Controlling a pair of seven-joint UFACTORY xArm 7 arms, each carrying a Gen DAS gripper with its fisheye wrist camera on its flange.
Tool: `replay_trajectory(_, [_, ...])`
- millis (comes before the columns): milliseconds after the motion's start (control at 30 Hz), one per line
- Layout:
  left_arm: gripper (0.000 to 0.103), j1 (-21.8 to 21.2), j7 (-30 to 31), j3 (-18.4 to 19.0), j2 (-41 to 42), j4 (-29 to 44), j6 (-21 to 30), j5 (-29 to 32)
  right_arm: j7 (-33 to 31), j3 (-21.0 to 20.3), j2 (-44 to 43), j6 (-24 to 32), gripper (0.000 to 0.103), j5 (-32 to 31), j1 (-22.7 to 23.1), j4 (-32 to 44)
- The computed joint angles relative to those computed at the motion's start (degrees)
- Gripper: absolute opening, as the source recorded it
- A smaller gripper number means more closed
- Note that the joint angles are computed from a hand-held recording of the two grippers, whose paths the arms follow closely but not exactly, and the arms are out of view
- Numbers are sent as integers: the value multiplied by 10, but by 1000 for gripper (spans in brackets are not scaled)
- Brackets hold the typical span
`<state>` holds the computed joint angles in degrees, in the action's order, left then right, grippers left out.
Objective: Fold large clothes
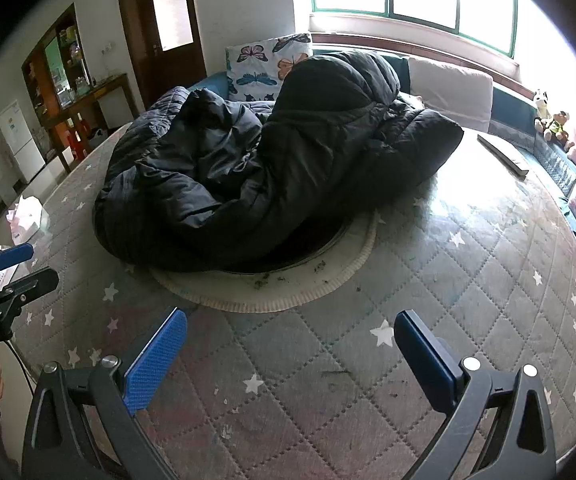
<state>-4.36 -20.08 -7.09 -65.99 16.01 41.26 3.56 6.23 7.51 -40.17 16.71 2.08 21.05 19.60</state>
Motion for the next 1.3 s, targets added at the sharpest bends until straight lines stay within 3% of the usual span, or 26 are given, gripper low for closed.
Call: replay_trajectory(1300, [103, 5, 1, 0, 47, 14, -26, 7, -13, -4, 24, -6, 103, 3, 2, 16])
